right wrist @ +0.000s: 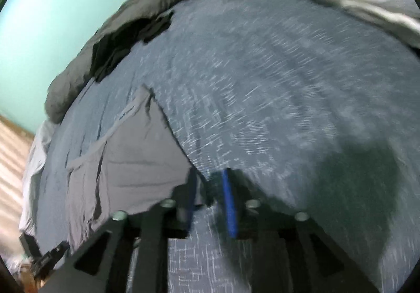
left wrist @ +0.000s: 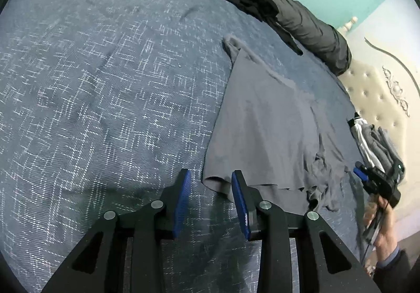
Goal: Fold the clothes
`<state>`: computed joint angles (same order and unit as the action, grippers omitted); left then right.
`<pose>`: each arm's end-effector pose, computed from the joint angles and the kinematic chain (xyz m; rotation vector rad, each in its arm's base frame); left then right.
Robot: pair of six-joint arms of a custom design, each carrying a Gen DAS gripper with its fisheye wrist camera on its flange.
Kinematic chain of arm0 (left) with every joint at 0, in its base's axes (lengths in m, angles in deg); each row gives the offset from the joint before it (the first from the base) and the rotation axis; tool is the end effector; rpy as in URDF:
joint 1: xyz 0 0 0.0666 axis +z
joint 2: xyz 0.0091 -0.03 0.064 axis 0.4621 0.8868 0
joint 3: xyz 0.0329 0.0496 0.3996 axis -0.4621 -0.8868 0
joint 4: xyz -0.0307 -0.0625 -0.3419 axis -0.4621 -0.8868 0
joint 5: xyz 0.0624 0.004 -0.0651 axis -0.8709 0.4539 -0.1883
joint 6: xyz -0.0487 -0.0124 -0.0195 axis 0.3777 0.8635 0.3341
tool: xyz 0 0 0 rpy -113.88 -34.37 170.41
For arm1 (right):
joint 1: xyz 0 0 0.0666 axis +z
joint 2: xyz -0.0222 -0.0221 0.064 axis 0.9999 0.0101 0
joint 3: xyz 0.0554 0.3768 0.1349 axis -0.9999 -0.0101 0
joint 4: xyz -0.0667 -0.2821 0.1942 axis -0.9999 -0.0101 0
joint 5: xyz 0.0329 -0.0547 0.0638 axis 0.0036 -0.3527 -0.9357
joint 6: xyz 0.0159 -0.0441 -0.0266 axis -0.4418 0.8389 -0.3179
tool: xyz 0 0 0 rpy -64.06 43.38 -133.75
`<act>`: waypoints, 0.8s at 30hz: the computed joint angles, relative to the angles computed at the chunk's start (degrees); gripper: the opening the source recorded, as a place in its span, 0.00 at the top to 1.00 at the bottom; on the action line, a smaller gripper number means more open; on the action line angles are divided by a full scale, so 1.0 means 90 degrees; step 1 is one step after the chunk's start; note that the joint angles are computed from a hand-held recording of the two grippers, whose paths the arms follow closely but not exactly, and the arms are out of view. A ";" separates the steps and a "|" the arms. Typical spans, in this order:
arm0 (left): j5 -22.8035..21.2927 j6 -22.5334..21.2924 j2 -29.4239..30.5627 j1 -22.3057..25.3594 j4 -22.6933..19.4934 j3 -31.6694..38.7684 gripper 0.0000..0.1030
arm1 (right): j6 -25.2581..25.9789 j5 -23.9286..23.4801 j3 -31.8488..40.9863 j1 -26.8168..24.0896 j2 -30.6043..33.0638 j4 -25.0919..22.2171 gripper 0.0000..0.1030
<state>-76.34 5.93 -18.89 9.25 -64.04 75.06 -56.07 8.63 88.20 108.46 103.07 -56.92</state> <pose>0.2962 -0.0942 0.4529 -0.8108 2.3353 -0.4347 0.5902 0.2143 0.4978 -0.0734 2.5291 0.6657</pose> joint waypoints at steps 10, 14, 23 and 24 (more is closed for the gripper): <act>-0.0032 -0.0265 0.0210 -0.0189 0.0445 0.0325 0.98 | -0.0550 -0.0314 -0.2114 0.0514 -0.1233 0.2217 0.72; 0.0104 -0.0323 0.0418 -0.0308 0.0637 0.0494 0.98 | -0.0580 -0.0665 -0.1986 0.0513 -0.1151 0.2336 0.72; -0.0809 0.0489 0.0645 -0.0286 -0.0921 0.0861 0.58 | -0.0572 -0.1058 -0.1869 0.0481 -0.0998 0.2164 0.72; -0.0710 0.0504 0.0639 -0.0267 -0.0848 0.0796 0.58 | -0.0629 -0.1091 -0.1874 0.0470 -0.0992 0.2171 0.72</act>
<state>-82.72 10.46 -13.13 6.85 -71.67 82.22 -61.73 -1.19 71.33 112.70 94.14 -37.38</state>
